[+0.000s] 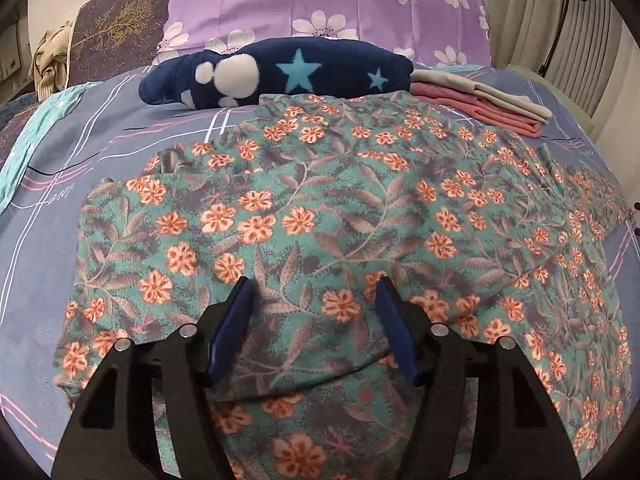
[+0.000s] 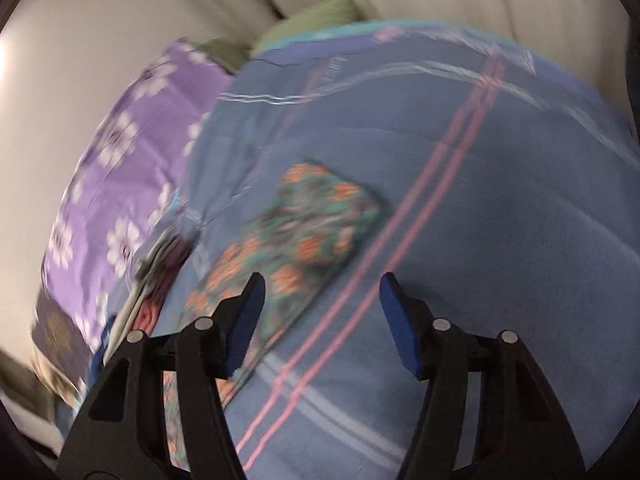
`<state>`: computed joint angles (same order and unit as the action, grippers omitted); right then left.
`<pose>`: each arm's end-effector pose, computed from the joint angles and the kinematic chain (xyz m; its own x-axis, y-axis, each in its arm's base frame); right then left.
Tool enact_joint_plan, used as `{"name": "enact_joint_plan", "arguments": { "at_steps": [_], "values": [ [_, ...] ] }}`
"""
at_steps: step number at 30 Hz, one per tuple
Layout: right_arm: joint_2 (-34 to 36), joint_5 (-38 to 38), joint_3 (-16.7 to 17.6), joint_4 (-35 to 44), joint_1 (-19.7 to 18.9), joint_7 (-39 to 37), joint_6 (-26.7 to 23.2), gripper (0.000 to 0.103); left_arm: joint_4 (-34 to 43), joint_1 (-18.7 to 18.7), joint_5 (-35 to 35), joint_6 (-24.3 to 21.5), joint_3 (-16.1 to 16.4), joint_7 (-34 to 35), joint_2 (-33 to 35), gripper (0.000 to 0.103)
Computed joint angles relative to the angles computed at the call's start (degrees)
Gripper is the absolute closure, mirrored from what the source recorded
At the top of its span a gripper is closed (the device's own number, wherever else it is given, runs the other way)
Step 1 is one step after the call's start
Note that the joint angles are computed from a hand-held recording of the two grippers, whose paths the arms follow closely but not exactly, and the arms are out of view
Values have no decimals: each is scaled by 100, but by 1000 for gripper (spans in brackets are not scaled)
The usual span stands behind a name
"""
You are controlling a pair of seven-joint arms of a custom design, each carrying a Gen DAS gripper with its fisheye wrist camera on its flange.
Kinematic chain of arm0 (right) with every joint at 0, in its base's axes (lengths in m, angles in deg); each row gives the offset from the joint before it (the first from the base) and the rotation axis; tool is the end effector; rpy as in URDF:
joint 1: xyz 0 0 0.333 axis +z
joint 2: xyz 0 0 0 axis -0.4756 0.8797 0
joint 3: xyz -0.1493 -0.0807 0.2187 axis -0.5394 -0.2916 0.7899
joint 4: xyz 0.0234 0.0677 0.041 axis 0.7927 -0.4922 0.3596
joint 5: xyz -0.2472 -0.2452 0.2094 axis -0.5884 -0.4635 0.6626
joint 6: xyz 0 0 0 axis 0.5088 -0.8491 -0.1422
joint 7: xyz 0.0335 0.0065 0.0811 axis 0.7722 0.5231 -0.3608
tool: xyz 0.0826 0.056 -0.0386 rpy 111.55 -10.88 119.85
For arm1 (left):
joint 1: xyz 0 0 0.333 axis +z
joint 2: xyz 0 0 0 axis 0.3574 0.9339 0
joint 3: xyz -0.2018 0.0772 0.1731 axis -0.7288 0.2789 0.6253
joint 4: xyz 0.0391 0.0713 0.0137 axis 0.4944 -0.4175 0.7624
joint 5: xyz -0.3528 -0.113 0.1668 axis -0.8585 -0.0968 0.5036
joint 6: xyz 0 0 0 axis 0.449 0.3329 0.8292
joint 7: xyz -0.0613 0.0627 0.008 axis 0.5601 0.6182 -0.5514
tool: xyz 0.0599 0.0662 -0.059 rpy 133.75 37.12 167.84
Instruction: Fold small clothes
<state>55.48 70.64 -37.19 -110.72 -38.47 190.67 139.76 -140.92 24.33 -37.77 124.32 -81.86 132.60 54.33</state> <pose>0.6737 -0.1584 0.4528 -0.5056 -0.6365 -0.5824 -0.4399 0.7709 -0.4607 0.6185 -0.0130 0.4509 0.0638 -0.9978 0.0157 -0.7684 -0.0591 -0.6373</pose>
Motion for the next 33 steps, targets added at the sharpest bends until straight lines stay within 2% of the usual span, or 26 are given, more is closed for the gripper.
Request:
{"name": "enact_joint_plan", "arguments": {
  "at_steps": [3, 5, 6, 7, 8, 9, 12, 14, 17, 18, 22, 25, 30, 33],
  "values": [
    [258, -62, -30, 200, 85, 192, 339, 33, 22, -12, 126, 22, 8, -93, 24, 38],
    [438, -701, -351, 439, 386, 875, 326, 36, -5, -2, 23, 53, 0, -24, 12, 37],
    [532, -863, -367, 595, 381, 1002, 271, 54, -35, 4, -47, 79, -5, 25, -8, 37],
    [644, -791, -183, 789, 212, 880, 206, 69, -63, 9, -114, 104, -10, 71, -27, 36],
    [749, -355, 202, 976, -109, 454, 107, 98, -81, 14, -187, 125, -14, 124, -38, 36],
    [792, 151, 499, 1080, -326, 166, 29, 98, -92, 16, -249, 151, -18, 170, -39, 36],
    [701, 429, 692, 1104, -253, -189, 384, 98, -92, 16, -343, 169, -22, 248, -35, 34],
    [655, 1004, 1277, 1260, -369, -1183, 519, 98, -86, 13, -360, 176, -20, 260, -28, 34],
    [674, 1625, 1843, 1559, -285, -2411, 374, 98, -112, 16, -424, 211, -21, 307, -41, 33],
    [713, 1820, 2105, 1711, -213, -2933, 191, 98, -117, 19, -471, 222, -23, 341, -43, 33],
    [905, 2078, 2482, 2074, 263, -4000, -393, 98, -134, 43, -834, 276, -42, 607, -45, 33],
    [1237, 1894, 2494, 2441, 705, -4346, -1199, 98, -130, 50, -1027, 302, -48, 744, -35, 33],
    [1602, 883, 1781, 2645, 1623, -3993, -2039, 96, -105, 76, -1433, 323, -69, 1054, -2, 33],
    [1701, 714, 1515, 2700, 1778, -3851, -2367, 92, -123, 105, -1880, 390, -97, 1350, -27, 33]
  ]
}}
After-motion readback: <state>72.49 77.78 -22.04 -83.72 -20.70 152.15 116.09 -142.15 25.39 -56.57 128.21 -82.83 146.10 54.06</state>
